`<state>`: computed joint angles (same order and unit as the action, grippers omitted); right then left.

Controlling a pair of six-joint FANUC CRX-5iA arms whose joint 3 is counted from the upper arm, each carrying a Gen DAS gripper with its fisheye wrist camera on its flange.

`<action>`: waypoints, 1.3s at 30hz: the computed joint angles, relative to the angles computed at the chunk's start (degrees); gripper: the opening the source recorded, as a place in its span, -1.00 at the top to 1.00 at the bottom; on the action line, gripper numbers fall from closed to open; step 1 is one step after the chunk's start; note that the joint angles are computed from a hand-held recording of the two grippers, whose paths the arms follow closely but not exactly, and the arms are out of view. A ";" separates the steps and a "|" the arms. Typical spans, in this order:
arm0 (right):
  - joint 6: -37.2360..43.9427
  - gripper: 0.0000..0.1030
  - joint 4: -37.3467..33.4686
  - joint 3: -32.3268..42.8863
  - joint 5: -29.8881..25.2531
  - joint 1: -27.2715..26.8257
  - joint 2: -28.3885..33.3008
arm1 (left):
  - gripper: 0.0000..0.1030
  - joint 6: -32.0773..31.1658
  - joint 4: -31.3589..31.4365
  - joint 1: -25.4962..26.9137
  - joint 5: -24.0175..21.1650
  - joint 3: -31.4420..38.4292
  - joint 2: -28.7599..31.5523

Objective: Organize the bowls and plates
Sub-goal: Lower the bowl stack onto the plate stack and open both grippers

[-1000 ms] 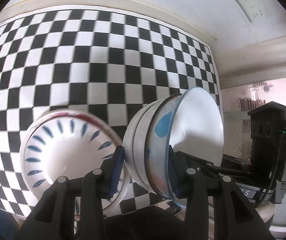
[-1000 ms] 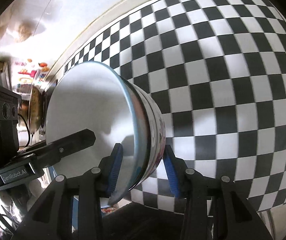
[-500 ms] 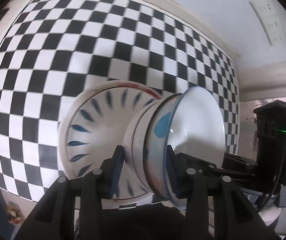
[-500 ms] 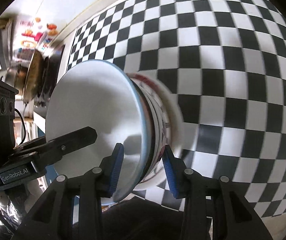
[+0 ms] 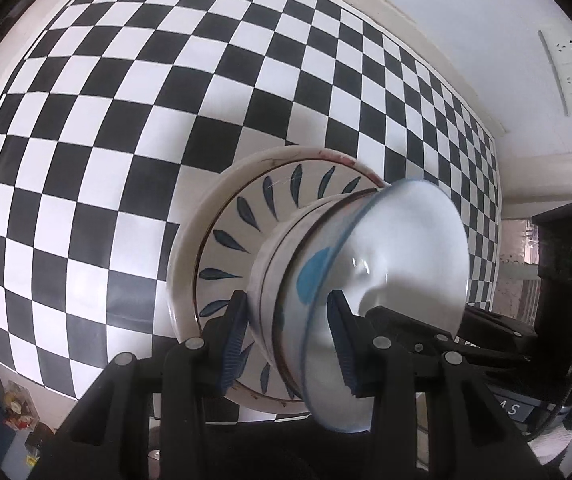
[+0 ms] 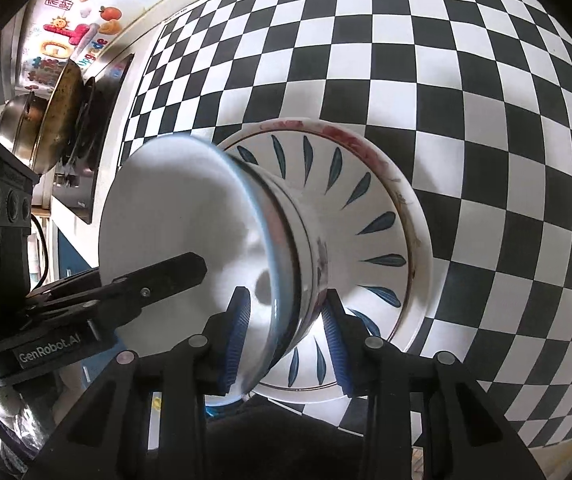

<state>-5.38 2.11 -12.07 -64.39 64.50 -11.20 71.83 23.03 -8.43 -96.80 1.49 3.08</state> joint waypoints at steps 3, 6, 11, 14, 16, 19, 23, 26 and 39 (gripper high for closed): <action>-0.36 0.24 -0.07 0.28 -0.85 0.16 0.04 | 0.29 -0.15 0.40 0.08 0.03 -0.34 -0.15; -0.75 0.24 -0.07 0.44 -1.60 0.21 -0.02 | 0.29 -0.13 0.53 -0.23 0.09 -0.34 -0.05; -1.30 0.24 -0.04 0.91 -1.79 -0.11 0.73 | 0.29 -0.35 0.37 -0.58 -0.20 -0.04 0.16; -1.91 0.24 0.20 0.90 -2.54 0.31 0.46 | 0.29 -0.29 0.34 -0.76 -0.25 0.17 0.34; -2.08 0.24 0.26 1.20 -3.16 0.43 0.62 | 0.29 -0.46 0.17 -0.88 -0.15 0.18 0.26; -2.52 0.25 0.33 1.43 -3.50 0.42 0.76 | 0.29 -0.76 -0.23 -1.17 -0.10 0.31 0.12; -3.15 0.26 0.90 2.26 -5.03 0.84 1.11 | 0.29 -1.21 -1.10 -1.34 0.07 0.20 -0.72; -3.61 0.25 1.87 3.58 -7.35 1.65 1.74 | 0.28 -1.57 -4.45 -1.88 1.39 1.15 -2.52; -8.09 -0.74 9.72 12.76 -24.64 8.98 6.87 | -0.55 -6.76 -9.43 -0.71 12.61 -0.71 -13.24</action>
